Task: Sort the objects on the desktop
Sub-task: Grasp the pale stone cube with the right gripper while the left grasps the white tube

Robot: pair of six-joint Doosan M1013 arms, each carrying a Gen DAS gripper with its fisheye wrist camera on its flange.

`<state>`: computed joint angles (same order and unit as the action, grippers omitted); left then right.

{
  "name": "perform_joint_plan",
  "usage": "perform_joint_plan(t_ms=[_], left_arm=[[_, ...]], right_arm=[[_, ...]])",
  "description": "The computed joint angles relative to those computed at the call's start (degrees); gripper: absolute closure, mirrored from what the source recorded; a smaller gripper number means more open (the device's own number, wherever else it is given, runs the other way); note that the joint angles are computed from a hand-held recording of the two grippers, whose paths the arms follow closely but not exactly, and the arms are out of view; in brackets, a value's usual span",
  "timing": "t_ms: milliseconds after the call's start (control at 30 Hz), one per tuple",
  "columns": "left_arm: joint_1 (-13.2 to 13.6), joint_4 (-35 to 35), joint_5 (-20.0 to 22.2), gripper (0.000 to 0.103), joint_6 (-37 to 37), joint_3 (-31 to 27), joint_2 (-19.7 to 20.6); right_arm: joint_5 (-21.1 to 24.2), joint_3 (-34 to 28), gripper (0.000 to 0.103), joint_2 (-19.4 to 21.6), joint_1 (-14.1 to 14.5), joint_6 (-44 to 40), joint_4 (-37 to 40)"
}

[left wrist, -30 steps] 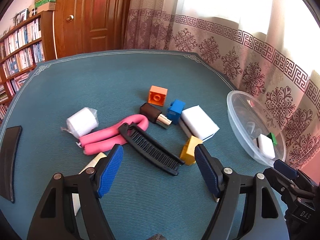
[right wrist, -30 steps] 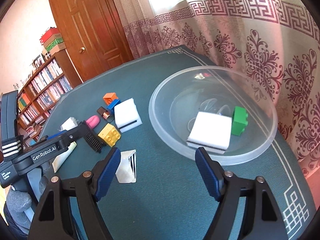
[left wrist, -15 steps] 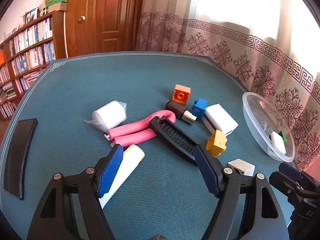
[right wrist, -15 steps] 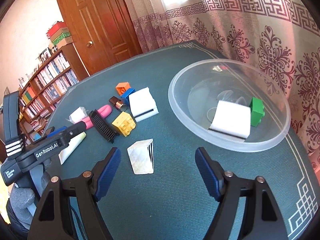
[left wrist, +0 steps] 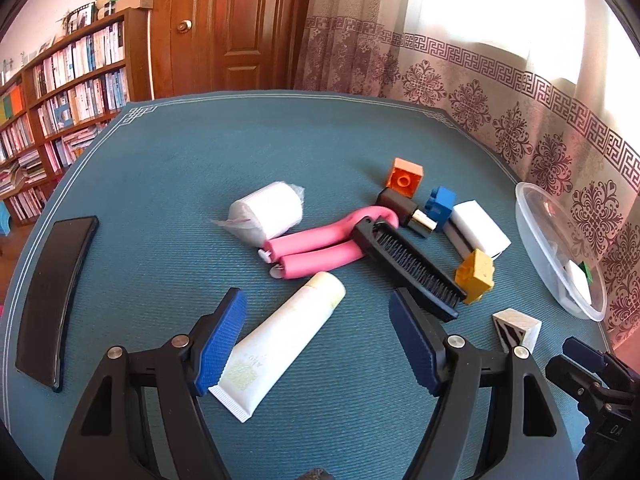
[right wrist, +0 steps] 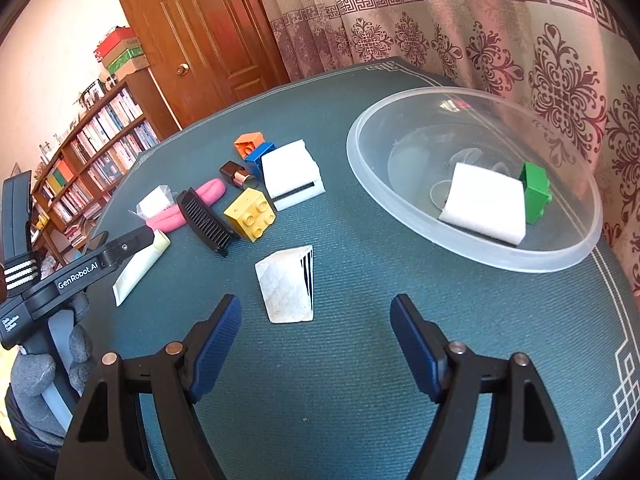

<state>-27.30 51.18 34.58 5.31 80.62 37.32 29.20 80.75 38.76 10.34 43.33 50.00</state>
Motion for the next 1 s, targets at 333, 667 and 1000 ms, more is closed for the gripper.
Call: perform_joint_plan(t_ms=[333, 667, 1000], left_arm=[[0.74, -0.92, 1.81, 0.026, -0.29, 1.77, -0.81], [1.49, -7.0, 0.71, 0.026, 7.93, 0.52, -0.05], [1.32, -8.82, 4.21, 0.025, 14.63, -2.05, 1.68]], right_arm=[[1.11, -1.4, 0.023, 0.84, 0.6, 1.62, -1.75], [1.93, -2.56, 0.023, 1.49, 1.11, 2.3, -2.85], [2.76, -4.08, 0.023, 2.34, 1.69, 5.34, -6.32]])
